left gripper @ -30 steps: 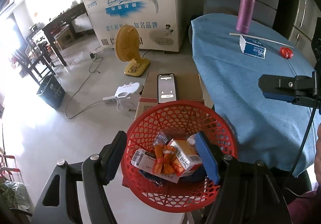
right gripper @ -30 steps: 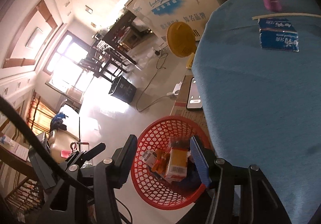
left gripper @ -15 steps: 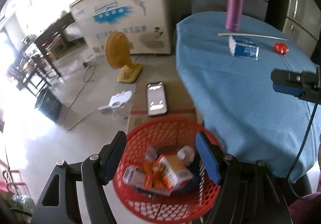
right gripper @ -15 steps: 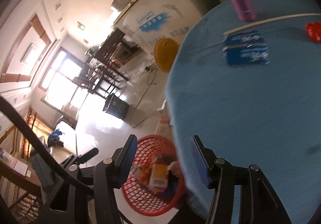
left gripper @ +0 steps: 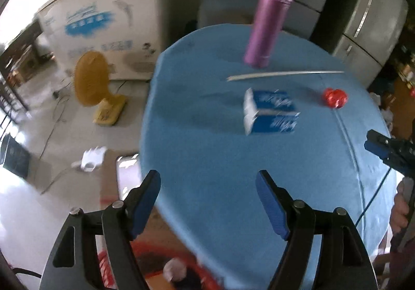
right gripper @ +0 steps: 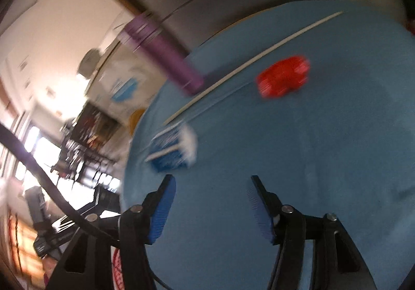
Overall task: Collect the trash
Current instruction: 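Grasp the blue toothpaste box with left tool while right tool grasps red bag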
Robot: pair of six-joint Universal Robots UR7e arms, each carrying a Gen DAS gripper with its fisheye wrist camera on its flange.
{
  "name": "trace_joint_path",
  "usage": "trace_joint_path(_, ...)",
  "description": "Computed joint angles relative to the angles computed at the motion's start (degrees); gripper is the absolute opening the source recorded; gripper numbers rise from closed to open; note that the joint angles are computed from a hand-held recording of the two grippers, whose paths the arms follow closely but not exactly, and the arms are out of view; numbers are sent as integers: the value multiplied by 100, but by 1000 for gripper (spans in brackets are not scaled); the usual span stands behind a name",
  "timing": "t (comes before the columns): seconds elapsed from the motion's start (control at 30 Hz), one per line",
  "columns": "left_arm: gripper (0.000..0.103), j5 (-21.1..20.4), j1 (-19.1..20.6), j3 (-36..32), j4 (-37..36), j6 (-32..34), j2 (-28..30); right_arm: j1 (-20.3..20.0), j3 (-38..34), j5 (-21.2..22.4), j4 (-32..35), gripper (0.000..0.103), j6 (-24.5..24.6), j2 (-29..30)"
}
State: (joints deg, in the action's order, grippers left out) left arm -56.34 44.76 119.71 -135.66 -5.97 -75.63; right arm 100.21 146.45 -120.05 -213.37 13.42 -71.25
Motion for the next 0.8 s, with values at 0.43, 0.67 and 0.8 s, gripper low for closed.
trace_joint_path(0.43, 83, -899, 136, -1249, -1115, 2867, 1811, -1549, -682, 922, 1128, 68, 374, -912)
trace_joint_path(0.67, 83, -1209, 272, -2026, -405, 3920, 2529, -1883, -1121, 1148, 1533, 68, 1404, -574)
trace_joint_path(0.8, 83, -1638, 403, -2408, 218, 4193, 2727, -1752, -1404, 740, 1706, 68, 1503, -384)
